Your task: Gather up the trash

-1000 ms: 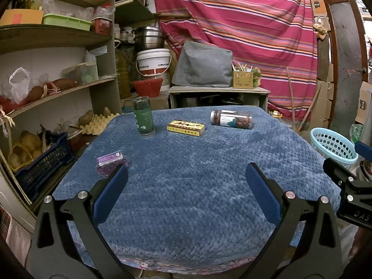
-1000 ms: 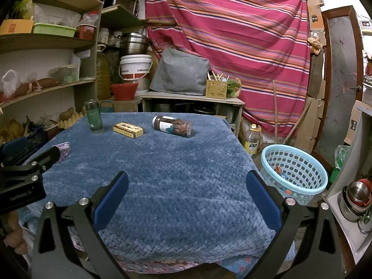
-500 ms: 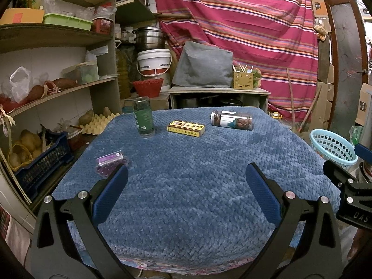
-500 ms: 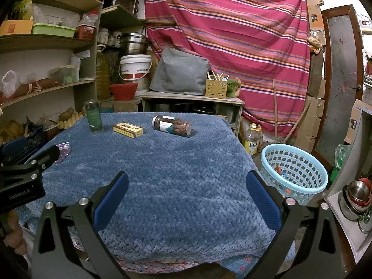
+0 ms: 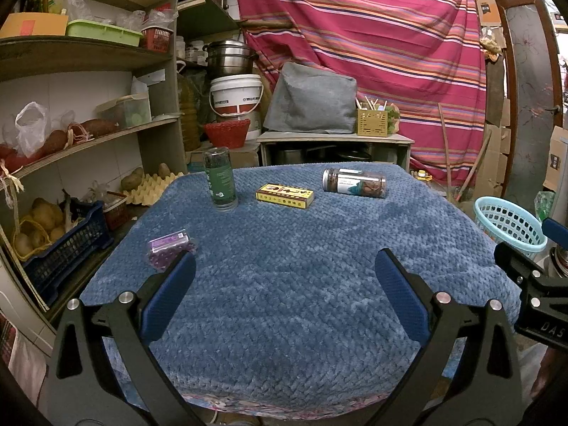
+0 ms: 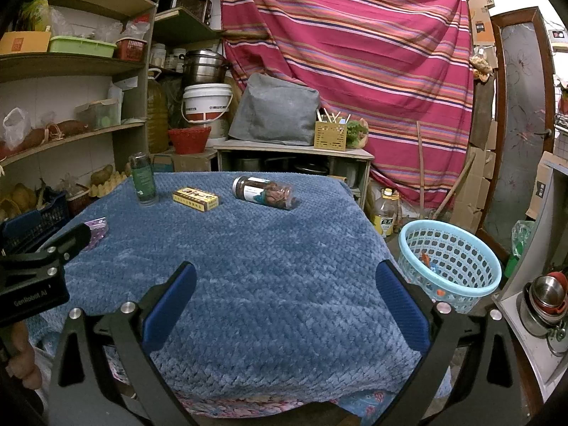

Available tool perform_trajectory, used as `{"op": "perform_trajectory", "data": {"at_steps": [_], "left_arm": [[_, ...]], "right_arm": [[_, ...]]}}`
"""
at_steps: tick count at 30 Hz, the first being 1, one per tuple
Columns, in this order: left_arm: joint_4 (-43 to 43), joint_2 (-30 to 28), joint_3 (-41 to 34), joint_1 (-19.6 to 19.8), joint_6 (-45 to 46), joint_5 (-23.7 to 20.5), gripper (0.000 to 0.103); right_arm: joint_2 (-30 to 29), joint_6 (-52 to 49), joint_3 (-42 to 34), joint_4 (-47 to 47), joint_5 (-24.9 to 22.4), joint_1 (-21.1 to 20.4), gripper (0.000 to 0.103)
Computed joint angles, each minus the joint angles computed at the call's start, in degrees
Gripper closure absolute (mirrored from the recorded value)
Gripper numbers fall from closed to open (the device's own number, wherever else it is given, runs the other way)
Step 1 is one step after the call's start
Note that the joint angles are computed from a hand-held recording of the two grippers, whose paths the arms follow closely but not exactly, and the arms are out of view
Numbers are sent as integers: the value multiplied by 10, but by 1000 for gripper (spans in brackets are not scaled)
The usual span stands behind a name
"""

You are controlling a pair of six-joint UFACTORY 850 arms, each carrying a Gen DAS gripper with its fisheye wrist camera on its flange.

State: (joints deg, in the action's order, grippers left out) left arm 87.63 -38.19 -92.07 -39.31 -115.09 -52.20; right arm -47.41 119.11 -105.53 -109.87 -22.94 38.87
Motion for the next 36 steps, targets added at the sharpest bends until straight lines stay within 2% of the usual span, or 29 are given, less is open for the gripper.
{"op": "perform_trajectory", "data": {"at_steps": [36], "left_arm": [[-1, 1, -1, -1, 0, 0, 5]], "right_arm": [[-1, -4, -2, 4, -1, 1, 4]]}}
